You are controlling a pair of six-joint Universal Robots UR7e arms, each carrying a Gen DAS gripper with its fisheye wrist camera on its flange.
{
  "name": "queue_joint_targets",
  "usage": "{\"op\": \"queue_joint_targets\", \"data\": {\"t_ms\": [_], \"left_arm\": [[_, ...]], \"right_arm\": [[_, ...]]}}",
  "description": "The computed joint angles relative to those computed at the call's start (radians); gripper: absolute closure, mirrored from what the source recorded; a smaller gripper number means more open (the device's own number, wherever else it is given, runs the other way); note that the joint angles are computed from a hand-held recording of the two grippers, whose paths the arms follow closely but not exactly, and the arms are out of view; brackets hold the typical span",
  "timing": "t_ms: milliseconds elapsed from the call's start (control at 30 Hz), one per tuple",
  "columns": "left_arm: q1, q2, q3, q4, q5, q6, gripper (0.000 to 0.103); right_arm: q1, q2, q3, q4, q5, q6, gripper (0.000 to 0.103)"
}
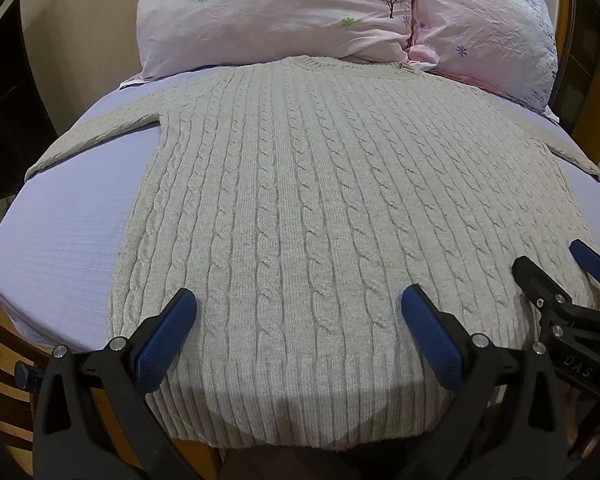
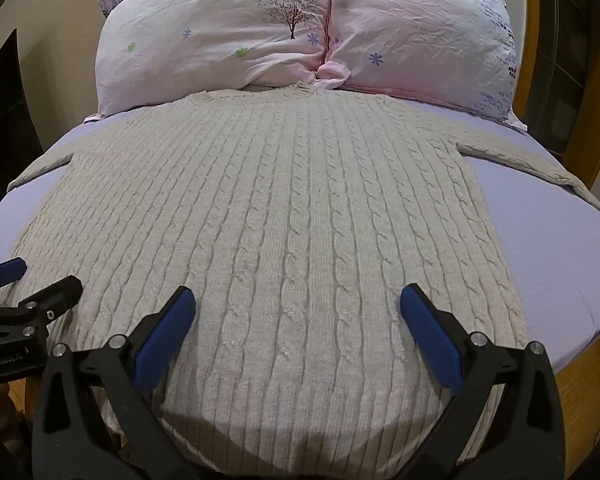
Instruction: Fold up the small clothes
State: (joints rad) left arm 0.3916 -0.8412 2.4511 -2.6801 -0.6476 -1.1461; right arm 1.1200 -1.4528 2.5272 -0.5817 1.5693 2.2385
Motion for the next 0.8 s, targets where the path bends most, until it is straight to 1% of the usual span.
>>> {"op": "queue_joint_targets", "data": {"t_ms": [533,800], "left_arm": [[0.000,0.000,0.000,0.000,0.000,0.000,0.001],[0.000,0.000,0.000,0.000,0.000,0.000,0.001]], "right_arm": [[-0.017,-0.010,-0.012,0.023,-0.014,-0.008,0.002],[-0.011,-0.006,-0.008,0.014,-0.008,-0.005,0.002]]}}
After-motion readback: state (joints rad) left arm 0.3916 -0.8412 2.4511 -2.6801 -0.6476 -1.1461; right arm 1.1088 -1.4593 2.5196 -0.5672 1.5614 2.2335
